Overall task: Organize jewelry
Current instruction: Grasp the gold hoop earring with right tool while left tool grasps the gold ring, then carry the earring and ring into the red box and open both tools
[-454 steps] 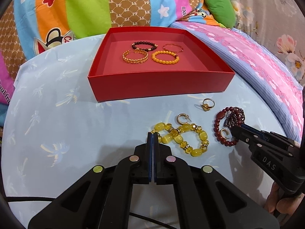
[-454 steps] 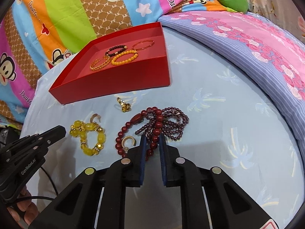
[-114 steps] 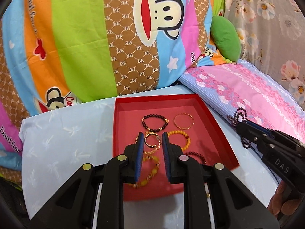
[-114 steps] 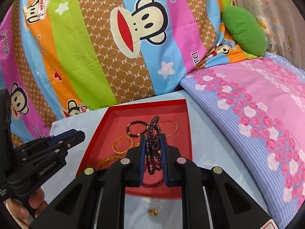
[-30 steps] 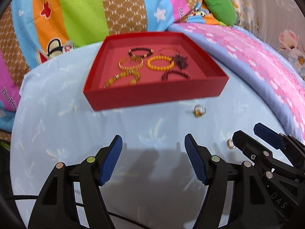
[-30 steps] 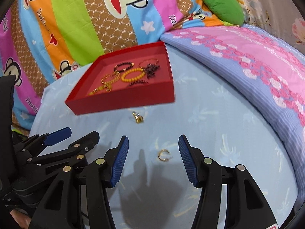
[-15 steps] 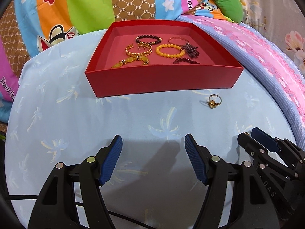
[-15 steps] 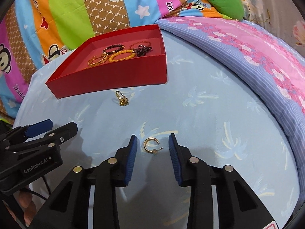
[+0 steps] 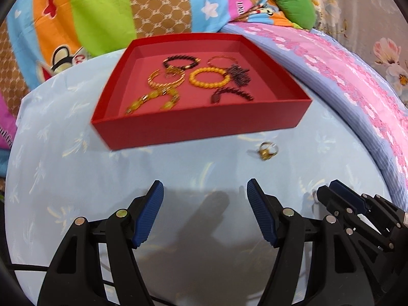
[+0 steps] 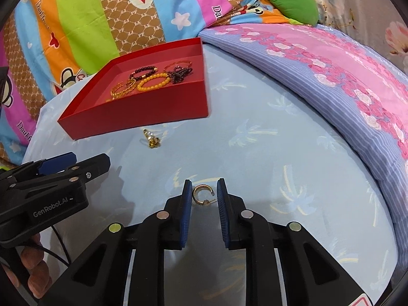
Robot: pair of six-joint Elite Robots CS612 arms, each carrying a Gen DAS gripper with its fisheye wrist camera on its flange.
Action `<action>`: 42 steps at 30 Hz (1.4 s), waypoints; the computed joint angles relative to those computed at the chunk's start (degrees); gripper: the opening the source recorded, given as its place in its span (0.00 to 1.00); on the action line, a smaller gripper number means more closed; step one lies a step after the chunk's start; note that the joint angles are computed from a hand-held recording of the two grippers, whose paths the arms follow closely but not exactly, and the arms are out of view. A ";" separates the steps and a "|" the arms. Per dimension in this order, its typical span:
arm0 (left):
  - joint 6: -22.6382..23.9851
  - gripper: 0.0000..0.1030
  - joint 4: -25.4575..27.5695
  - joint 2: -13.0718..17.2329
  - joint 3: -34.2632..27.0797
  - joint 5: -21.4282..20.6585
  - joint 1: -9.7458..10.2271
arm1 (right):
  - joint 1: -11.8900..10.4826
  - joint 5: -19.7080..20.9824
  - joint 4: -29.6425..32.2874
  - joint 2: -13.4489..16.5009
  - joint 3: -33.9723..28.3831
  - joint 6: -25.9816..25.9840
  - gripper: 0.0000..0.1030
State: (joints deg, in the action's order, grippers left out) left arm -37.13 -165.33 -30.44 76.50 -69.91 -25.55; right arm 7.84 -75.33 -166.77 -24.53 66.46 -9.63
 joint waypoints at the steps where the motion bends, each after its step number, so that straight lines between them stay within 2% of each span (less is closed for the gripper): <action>1: 0.41 0.62 0.15 0.20 -0.48 -0.10 -0.02 | -0.15 0.05 -0.07 0.00 -0.11 0.38 0.18; 8: 3.34 0.62 1.35 2.48 -5.28 -1.58 -0.02 | -0.97 -0.01 0.56 0.59 -1.98 2.21 0.18; 15: 4.42 0.50 3.35 4.70 -9.46 -3.60 0.29 | -1.58 1.03 2.01 1.56 -3.95 3.55 0.18; 16: 4.71 0.48 3.63 5.02 -10.03 -4.03 0.33 | -1.61 1.11 2.19 1.73 -4.26 3.64 0.18; 18: 5.17 0.35 4.13 5.45 -10.85 -4.83 0.39 | -1.70 1.31 2.43 1.90 -4.55 3.74 0.18; 23: 5.81 0.18 4.03 5.91 -11.55 -5.80 0.40 | -1.80 1.76 2.85 2.22 -5.10 3.72 0.18; 33: 4.64 0.18 2.13 4.65 -9.13 -4.61 0.40 | -1.25 3.40 2.82 1.65 -4.20 2.21 0.18; 42: 3.15 0.18 -1.83 0.98 -3.36 -2.48 0.66 | -0.06 5.27 0.44 0.17 -2.77 0.14 0.18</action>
